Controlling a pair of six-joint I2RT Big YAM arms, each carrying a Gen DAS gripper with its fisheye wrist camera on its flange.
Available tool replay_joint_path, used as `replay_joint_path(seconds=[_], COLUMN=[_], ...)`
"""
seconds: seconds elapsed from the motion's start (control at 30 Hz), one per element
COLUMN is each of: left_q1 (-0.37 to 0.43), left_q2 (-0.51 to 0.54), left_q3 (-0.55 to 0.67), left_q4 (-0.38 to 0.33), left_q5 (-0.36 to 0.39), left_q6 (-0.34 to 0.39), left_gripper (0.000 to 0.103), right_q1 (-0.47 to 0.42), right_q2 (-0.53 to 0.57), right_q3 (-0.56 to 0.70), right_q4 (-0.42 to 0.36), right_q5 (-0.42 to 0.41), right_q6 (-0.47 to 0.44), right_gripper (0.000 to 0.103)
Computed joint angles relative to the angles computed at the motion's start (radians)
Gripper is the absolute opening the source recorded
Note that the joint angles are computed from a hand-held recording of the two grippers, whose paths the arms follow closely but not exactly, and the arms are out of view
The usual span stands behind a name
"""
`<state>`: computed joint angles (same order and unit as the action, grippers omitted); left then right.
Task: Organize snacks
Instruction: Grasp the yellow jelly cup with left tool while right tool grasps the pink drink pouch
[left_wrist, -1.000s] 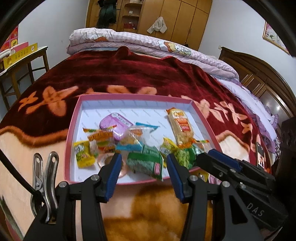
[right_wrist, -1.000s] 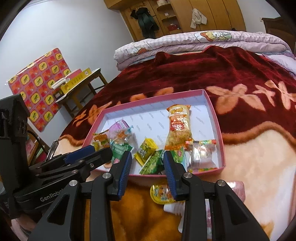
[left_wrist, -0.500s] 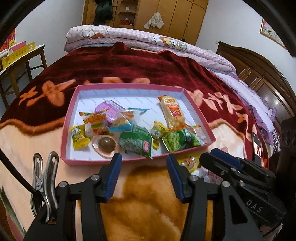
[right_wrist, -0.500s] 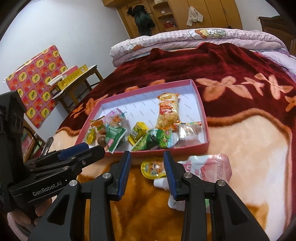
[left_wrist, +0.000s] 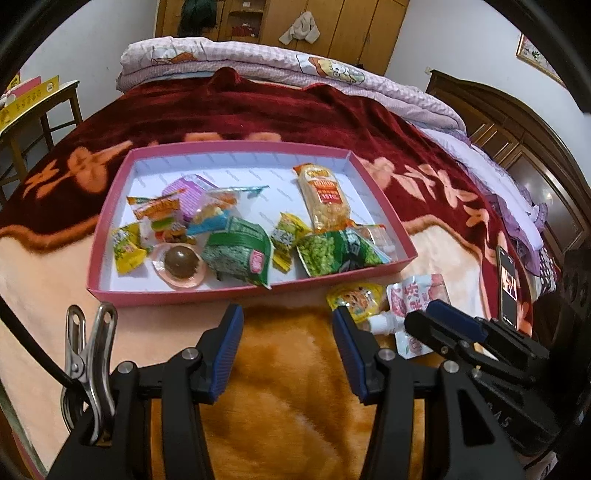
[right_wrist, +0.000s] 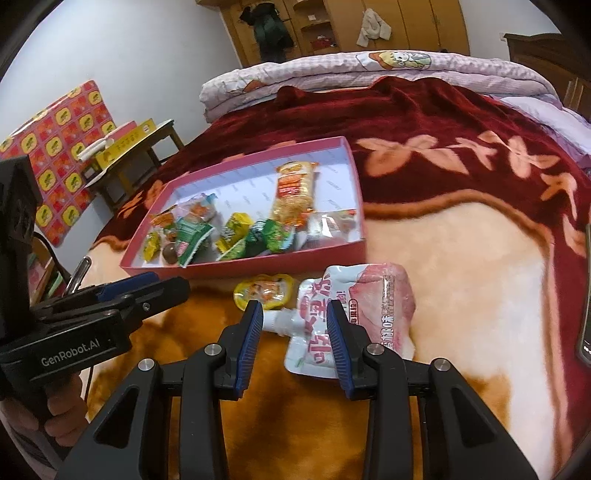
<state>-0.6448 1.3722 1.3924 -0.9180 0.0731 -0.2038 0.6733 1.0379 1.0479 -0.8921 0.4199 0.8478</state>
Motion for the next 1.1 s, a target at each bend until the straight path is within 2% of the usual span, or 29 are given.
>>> replay_joint_path(seconds=[0.63, 0.67, 0.77, 0.93, 1.1], left_q1=[-0.055, -0.057, -0.065, -0.081, -0.090], left_q2=[0.080, 0.084, 0.097, 0.125, 0.136], left_q3=[0.049, 0.051, 0.061, 0.080, 0.077], left_q4=[-0.008, -0.007, -0.001, -0.008, 0.002], left_q5=[0.006, 0.009, 0.019, 0.011, -0.002], left_q6=[-0.041, -0.043, -0.049, -0.048, -0.052], left_gripper=[0.053, 0.053, 0.053, 0.053, 0.053], right_q1=[-0.022, -0.022, -0.026, -0.048, -0.081], right_q2=[-0.081, -0.084, -0.090, -0.099, -0.110], right_q3=[-0.066, -0.066, -0.063, -0.067, -0.096], right_q4=[0.035, 0.032, 0.010, -0.029, -0.005], right_q5=[0.011, 0.013, 0.031, 0.030, -0.035], right_q6=[0.012, 0.014, 0.021, 0.039, 0.040], right_gripper=[0.038, 0.040, 0.055, 0.056, 0.056])
